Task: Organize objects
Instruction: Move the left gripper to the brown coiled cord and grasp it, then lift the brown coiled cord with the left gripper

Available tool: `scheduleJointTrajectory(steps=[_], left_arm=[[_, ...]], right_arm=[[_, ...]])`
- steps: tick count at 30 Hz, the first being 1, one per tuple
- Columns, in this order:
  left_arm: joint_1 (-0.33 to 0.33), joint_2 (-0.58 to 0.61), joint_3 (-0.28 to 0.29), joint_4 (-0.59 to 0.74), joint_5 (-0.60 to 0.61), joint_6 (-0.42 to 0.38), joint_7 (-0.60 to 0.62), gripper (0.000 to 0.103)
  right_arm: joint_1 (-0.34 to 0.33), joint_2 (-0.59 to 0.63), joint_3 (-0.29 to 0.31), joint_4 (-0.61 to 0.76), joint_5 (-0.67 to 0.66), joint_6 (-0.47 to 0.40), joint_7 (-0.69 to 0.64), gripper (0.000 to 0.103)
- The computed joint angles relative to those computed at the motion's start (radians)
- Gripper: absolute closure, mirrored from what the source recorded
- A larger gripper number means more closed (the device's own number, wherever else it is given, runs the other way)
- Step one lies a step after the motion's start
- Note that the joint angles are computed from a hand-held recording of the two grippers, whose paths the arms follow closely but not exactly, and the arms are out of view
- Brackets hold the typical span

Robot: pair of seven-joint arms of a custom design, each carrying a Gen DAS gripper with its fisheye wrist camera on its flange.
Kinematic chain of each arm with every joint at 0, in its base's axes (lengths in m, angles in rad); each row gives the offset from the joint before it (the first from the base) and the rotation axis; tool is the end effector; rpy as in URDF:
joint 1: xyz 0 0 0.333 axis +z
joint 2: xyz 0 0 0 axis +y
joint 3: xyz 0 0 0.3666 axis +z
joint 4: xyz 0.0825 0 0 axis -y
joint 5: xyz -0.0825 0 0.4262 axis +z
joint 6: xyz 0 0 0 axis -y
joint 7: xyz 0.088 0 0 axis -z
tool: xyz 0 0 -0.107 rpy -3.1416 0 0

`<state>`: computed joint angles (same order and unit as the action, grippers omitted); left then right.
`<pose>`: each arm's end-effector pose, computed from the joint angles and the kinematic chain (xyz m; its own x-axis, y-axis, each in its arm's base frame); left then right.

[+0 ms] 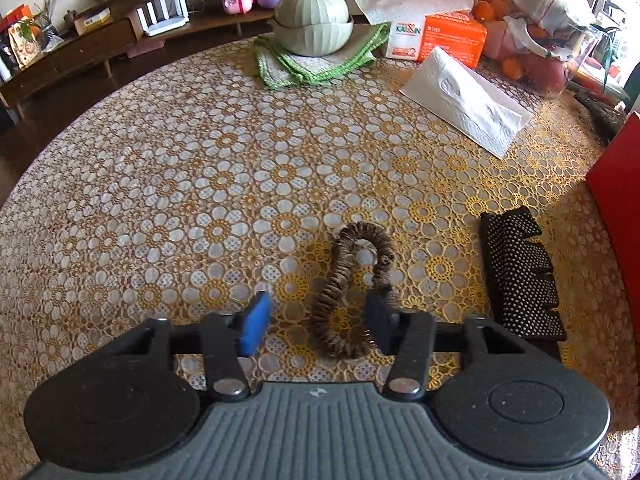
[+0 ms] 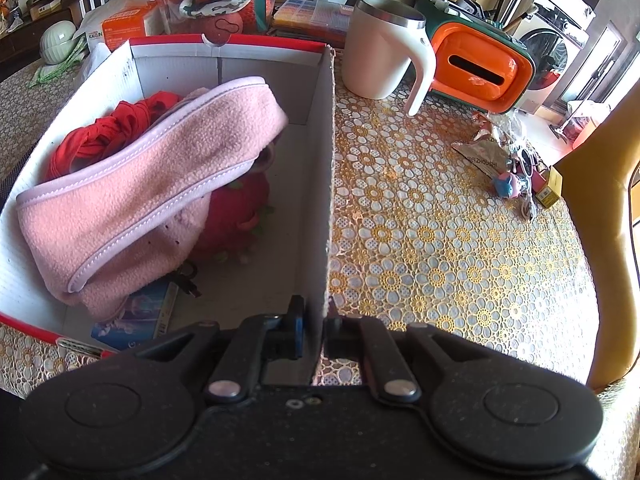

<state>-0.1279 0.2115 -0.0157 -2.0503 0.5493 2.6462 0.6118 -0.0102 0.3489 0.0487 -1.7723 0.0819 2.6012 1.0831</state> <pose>0.6492 -0.1074 0.3969 0.3715 -0.9284 -0.0029 -0.8119 -0.3234 -0.4860 0.7363 0.0227 0.4426 0.4094 -0.9018 0.1386 -0.7875 -0.4260 -0.4454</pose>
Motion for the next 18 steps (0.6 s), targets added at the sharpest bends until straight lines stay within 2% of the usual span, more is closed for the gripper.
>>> scheduleJointTrajectory(steps=[2,4,5,6,7,11,18], left_arm=[[0.018,0.011,-0.018,0.006,-0.067,0.009,0.062,0.07],[0.005,0.017,-0.01,0.014,-0.055,-0.001,0.066,0.072],[0.002,0.018,-0.009,0.017,-0.057,-0.003,0.072,0.076],[0.001,0.018,-0.009,0.017,-0.063,-0.001,0.076,0.088],[0.001,0.018,-0.009,0.02,-0.073,-0.005,0.081,0.093],[-0.017,0.008,0.0,0.023,-0.043,-0.01,0.063,0.096],[-0.011,-0.057,-0.022,-0.001,-0.027,0.045,0.06,0.097]], right_arm=[[0.0,0.0,0.0,0.0,-0.001,0.0,0.0,0.095],[0.0,0.0,0.0,0.0,-0.001,0.0,-0.001,0.095],[0.0,0.0,0.0,0.0,-0.001,0.0,0.0,0.095],[0.0,0.0,0.0,0.0,-0.001,0.0,0.0,0.095],[0.0,0.0,0.0,0.001,-0.001,0.0,0.0,0.095],[0.0,0.0,0.0,0.0,-0.001,0.0,0.001,0.095],[-0.001,0.0,0.001,-0.001,-0.001,0.002,-0.002,0.095]])
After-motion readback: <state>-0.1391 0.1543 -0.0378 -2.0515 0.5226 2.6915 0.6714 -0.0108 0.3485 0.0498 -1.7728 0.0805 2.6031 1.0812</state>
